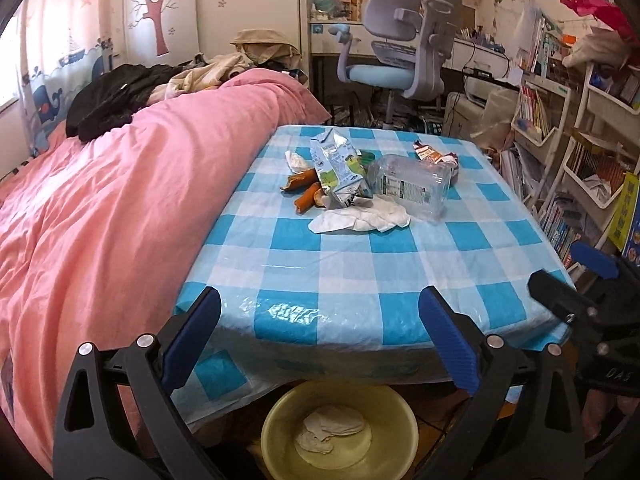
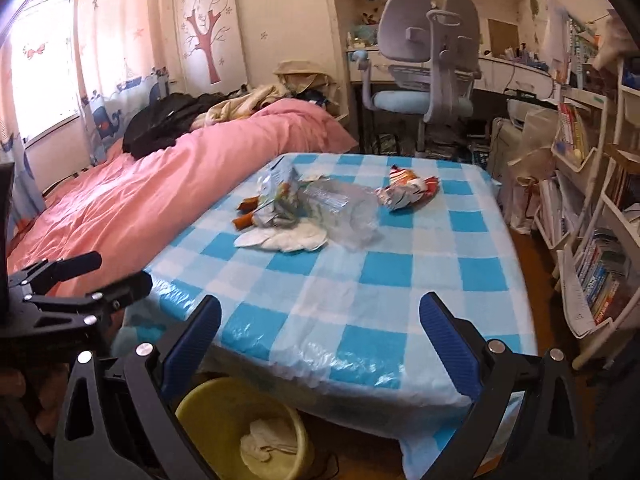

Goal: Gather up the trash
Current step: 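Raise both grippers from the bin back toward the table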

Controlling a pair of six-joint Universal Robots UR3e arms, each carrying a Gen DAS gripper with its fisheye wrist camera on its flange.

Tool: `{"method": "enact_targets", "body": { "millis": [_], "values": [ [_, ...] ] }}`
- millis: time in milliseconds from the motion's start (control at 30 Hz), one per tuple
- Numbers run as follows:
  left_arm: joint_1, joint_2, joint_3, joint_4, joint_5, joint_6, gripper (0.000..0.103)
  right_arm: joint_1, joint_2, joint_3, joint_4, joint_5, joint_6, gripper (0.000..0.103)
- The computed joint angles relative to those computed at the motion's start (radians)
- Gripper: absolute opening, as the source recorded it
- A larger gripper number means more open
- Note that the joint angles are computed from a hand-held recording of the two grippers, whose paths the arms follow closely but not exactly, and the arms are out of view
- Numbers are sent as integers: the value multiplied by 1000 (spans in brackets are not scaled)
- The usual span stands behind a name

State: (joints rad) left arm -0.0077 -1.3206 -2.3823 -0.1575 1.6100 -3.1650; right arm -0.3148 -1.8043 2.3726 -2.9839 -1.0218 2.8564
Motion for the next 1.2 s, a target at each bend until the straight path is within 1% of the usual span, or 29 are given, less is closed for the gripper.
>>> {"method": "enact_targets", "body": {
  "millis": [200, 367, 500, 667, 800, 933, 1033, 1100, 1200],
  "values": [
    [-25, -64, 46, 6, 8, -8, 95, -6, 8, -10, -7, -3, -4, 95],
    [-32, -62, 47, 3, 14, -9, 95, -5, 4, 0, -24, -15, 1, 95],
    [-14, -23, 20, -12, 4, -7, 95, -8, -26, 20, -25, -21, 1, 95],
    [22, 57, -27, -40, -25, 5, 95, 2, -92, 24, 22, -35, 12, 95],
    [52, 98, -43, -58, -46, 8, 95, 60, -73, -8, 4, -100, 26, 95],
    [106, 132, -48, -101, -106, 9, 95, 88, -39, -20, -9, -141, 57, 95],
    [116, 115, -35, -101, -122, 8, 95, 118, -3, -26, -24, -181, 63, 95],
    [101, 67, -11, -71, -110, 18, 95, 135, 42, -39, -41, -208, 62, 95],
    [73, -28, 36, -30, -77, 38, 95, 138, 92, -74, -27, -227, 84, 95]
  ]
}}
